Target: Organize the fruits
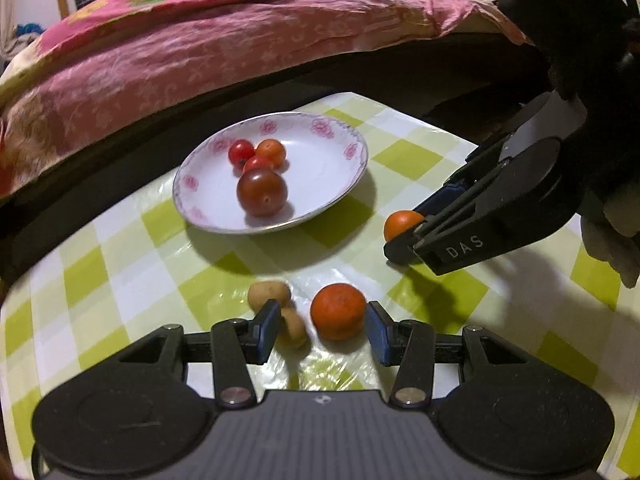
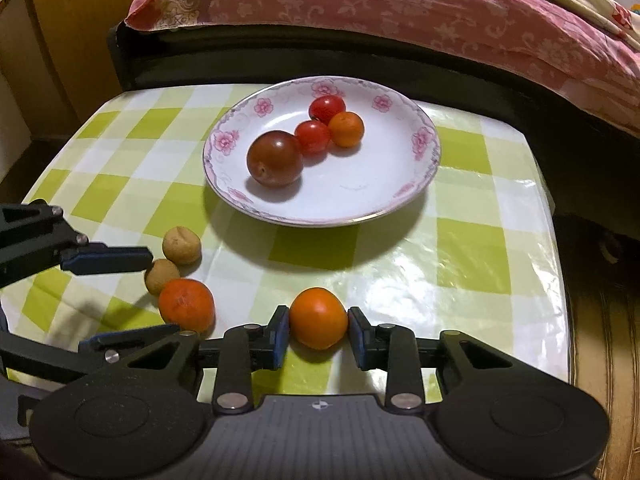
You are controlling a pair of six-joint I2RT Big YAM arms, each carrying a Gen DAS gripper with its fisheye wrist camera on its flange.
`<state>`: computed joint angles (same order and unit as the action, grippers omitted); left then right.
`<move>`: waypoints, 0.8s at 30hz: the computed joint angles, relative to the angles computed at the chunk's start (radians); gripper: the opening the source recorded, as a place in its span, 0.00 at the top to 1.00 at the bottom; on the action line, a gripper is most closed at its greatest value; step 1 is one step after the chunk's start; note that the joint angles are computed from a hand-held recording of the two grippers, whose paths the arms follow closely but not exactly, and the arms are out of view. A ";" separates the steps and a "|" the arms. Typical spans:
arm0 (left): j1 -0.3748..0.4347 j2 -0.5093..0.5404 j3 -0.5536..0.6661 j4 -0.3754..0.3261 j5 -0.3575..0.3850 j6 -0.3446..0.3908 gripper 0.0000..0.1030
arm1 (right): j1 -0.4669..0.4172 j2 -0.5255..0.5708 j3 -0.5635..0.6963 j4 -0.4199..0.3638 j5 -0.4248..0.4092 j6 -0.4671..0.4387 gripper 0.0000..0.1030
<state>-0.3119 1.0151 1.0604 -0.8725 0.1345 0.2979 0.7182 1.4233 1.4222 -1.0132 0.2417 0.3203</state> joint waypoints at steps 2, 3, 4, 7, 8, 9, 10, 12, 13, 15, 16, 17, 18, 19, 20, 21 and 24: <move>-0.011 0.004 -0.001 0.009 -0.019 0.017 0.47 | -0.003 -0.006 -0.004 -0.003 0.002 0.002 0.75; -0.014 0.007 0.000 0.013 -0.021 0.023 0.47 | -0.004 -0.007 -0.003 -0.004 0.001 0.002 0.75; -0.017 0.013 0.003 0.013 -0.018 0.024 0.47 | -0.005 -0.008 -0.004 -0.005 -0.001 0.004 0.75; -0.028 0.035 0.014 0.012 -0.019 0.036 0.47 | -0.005 -0.009 -0.003 -0.011 -0.005 0.008 0.75; -0.036 0.041 0.015 0.014 -0.030 0.043 0.48 | -0.004 -0.009 -0.002 -0.013 -0.004 0.009 0.75; -0.043 0.044 0.015 0.015 -0.037 0.048 0.48 | -0.005 -0.009 -0.002 -0.014 -0.004 0.009 0.75; -0.049 0.047 0.016 0.015 -0.040 0.050 0.48 | -0.005 -0.010 -0.002 -0.016 -0.004 0.011 0.75; -0.055 0.050 0.014 0.011 -0.034 0.042 0.52 | -0.008 -0.014 -0.004 -0.015 -0.003 0.014 0.75; -0.060 0.050 0.012 0.011 -0.040 0.037 0.53 | -0.009 -0.016 -0.006 -0.013 -0.002 0.016 0.75; -0.068 0.053 0.012 0.006 -0.052 0.017 0.60 | -0.013 -0.017 -0.005 -0.015 -0.003 0.020 0.75; -0.063 0.054 0.015 -0.001 -0.040 -0.001 0.61 | -0.014 -0.018 -0.005 -0.017 -0.004 0.021 0.75; -0.058 0.057 0.022 -0.011 -0.033 -0.020 0.61 | -0.013 -0.019 -0.005 -0.019 -0.005 0.021 0.75; -0.052 0.057 0.028 -0.025 -0.024 -0.036 0.61 | -0.012 -0.021 -0.005 -0.021 -0.006 0.021 0.75; -0.046 0.055 0.033 -0.040 -0.018 -0.050 0.61 | -0.010 -0.023 -0.005 -0.023 -0.009 0.022 0.75; -0.039 0.050 0.038 -0.060 -0.010 -0.058 0.61 | -0.007 -0.027 -0.006 -0.024 -0.010 0.021 0.75; -0.032 0.040 0.039 -0.079 -0.006 -0.060 0.61 | -0.003 -0.032 -0.008 -0.024 -0.010 0.021 0.75; -0.012 -0.002 0.037 -0.141 0.005 -0.064 0.61 | 0.014 -0.048 -0.015 -0.030 -0.013 0.030 0.75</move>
<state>-0.3241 1.0126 1.0970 -1.0138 0.1397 0.2340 0.7317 1.3750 1.4077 -1.0430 0.2282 0.3500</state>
